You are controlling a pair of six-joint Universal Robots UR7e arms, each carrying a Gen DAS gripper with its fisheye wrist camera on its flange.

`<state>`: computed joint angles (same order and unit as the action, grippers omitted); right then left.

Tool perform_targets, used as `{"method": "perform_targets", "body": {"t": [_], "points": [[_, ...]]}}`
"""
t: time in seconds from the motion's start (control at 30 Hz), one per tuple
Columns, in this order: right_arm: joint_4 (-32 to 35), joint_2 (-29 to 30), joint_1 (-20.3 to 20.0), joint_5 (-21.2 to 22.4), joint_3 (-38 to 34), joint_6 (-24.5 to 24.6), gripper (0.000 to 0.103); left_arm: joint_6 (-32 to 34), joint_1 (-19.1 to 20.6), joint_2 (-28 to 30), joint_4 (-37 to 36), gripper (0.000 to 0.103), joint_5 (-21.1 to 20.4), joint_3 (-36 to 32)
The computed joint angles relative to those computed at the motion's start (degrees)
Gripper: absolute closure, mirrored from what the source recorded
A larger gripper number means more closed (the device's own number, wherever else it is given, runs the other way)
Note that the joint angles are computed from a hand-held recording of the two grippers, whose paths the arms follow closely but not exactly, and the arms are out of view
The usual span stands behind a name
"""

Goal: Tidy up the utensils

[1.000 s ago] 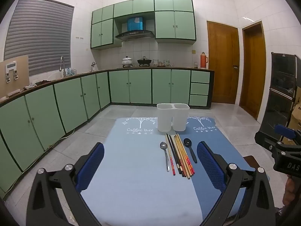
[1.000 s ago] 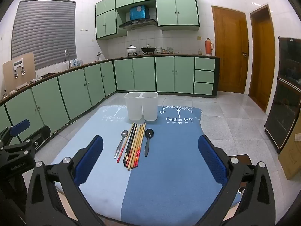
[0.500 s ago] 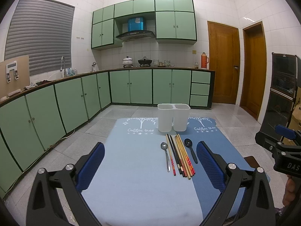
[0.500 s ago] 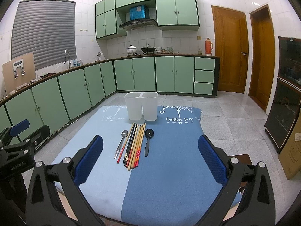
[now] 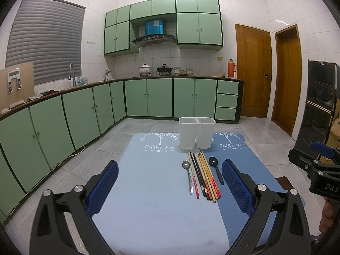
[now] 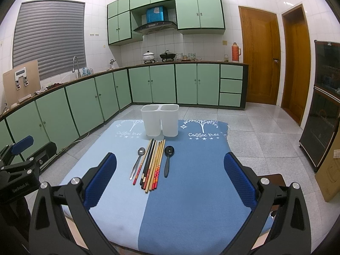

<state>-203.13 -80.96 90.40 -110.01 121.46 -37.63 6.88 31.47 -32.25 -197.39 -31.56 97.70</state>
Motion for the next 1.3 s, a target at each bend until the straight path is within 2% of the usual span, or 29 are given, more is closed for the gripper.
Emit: {"method": "perform_targets", "body": {"t": [1.3], "points": [[0.3, -0.2, 0.2, -0.4, 0.3, 0.6, 0.005, -0.1, 0.4, -0.7, 0.4, 0.008, -0.2, 0.4]]}}
